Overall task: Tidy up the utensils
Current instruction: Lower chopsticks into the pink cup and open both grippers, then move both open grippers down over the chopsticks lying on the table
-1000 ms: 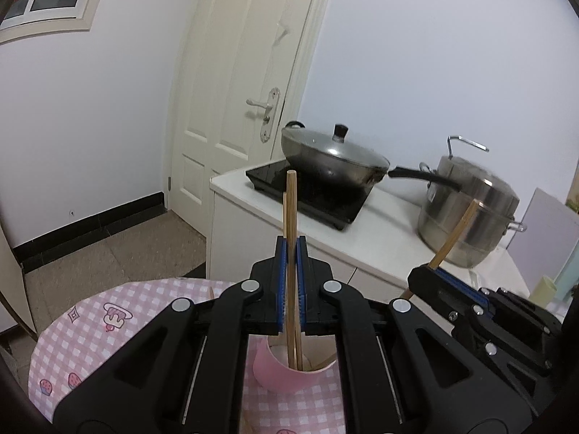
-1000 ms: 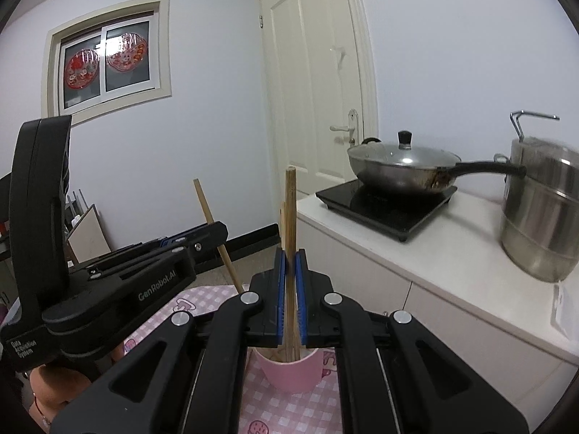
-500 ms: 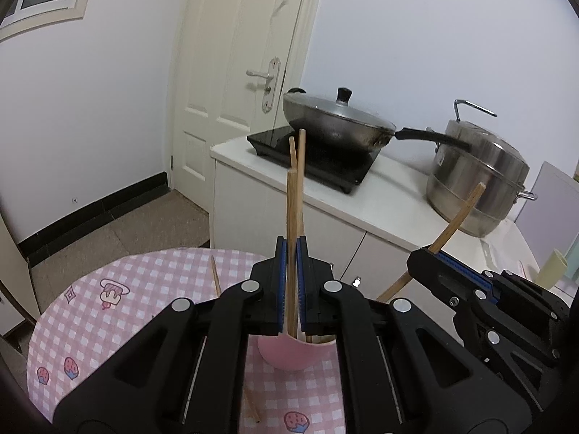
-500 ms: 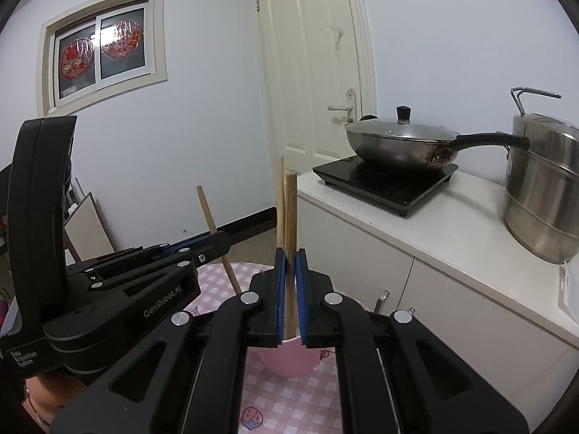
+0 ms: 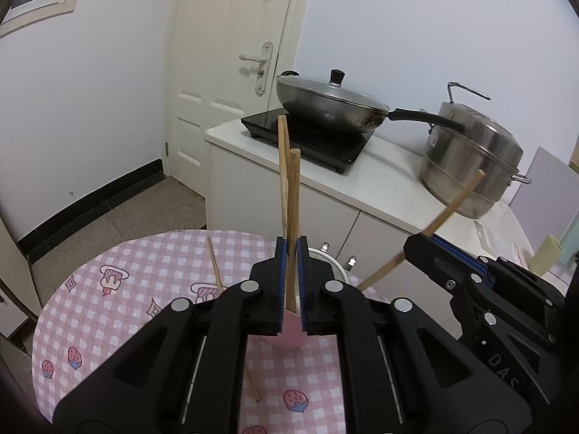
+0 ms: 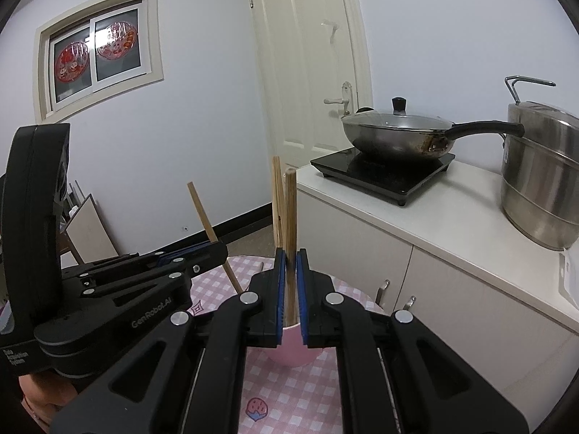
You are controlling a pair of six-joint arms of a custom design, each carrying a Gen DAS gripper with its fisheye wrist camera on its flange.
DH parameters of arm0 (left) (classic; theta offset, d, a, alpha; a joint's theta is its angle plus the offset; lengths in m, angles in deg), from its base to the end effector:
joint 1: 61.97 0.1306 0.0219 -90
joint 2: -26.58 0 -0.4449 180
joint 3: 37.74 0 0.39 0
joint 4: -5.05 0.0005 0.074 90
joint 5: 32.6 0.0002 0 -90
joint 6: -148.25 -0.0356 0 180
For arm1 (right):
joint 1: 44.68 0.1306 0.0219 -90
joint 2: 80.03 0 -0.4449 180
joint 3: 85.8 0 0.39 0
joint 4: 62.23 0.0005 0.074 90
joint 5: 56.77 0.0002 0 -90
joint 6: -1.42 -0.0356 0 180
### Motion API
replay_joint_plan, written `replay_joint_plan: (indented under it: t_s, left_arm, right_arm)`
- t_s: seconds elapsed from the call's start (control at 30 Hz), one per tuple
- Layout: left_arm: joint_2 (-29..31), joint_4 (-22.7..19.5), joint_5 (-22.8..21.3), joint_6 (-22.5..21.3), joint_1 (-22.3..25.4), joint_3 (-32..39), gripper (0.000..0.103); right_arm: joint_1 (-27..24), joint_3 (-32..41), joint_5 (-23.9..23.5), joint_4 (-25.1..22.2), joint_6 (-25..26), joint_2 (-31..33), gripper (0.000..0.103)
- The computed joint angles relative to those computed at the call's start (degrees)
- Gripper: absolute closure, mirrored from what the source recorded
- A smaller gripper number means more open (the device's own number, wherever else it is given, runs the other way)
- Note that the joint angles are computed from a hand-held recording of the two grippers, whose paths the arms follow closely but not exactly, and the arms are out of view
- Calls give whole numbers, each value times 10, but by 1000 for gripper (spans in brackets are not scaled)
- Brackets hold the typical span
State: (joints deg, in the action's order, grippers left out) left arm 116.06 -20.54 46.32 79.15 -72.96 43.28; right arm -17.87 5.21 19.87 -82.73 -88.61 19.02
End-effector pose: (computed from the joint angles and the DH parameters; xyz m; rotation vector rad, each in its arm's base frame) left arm 0.4859 -0.0879 0.4569 -0.2963 2.1342 -0.1133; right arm 0.5083 0.2655 0.4633 -0.6261 2.0011 0.5269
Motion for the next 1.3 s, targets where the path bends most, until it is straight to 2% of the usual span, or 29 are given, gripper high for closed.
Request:
replay_joint_plan:
  t_s: [0.03,0.07,0.1,0.17,0.33,0.47,0.63,0.77,0.93,1.13,1.3]
  left_arm:
    - [-3,0,-3,1,-1,-2,56]
    - [-10,10,-18,5,-4,-9,44]
    - [-20,30,-32,7,-6,-22,41]
    - [-30,28,-20,7,-4,-27,41]
    - [-51,14,-37,7,-6,-36,41]
    - [-73,-2,-43,12,-5,-46,40]
    - [-109,-25,-46,8,-2,-68,36]
    - [-146,-69,-37,11,8,-91,35]
    - [-182,-100,-25,9,26,-123,34]
    - [-205,-125,16,17,63,-160,34]
    - [-202,-146,89,15,109,-184,34]
  right_arm:
    - [-1,-2,-1,1,-2,-2,91]
    - [-1,-4,2,3,-4,-5,89]
    - [-2,-7,3,5,-6,-7,87]
    - [-6,-10,-1,4,-8,-12,83]
    - [-9,-25,-2,7,-15,-29,71]
    - [-8,-39,-1,11,-15,-45,65]
    - [-2,-60,-3,13,-12,-69,62]
    - [7,-75,-4,9,-9,-85,62]
    - [30,-91,-1,-2,2,-97,61]
    - [62,-99,0,-30,13,-92,58]
    - [84,-97,1,-57,21,-72,58]
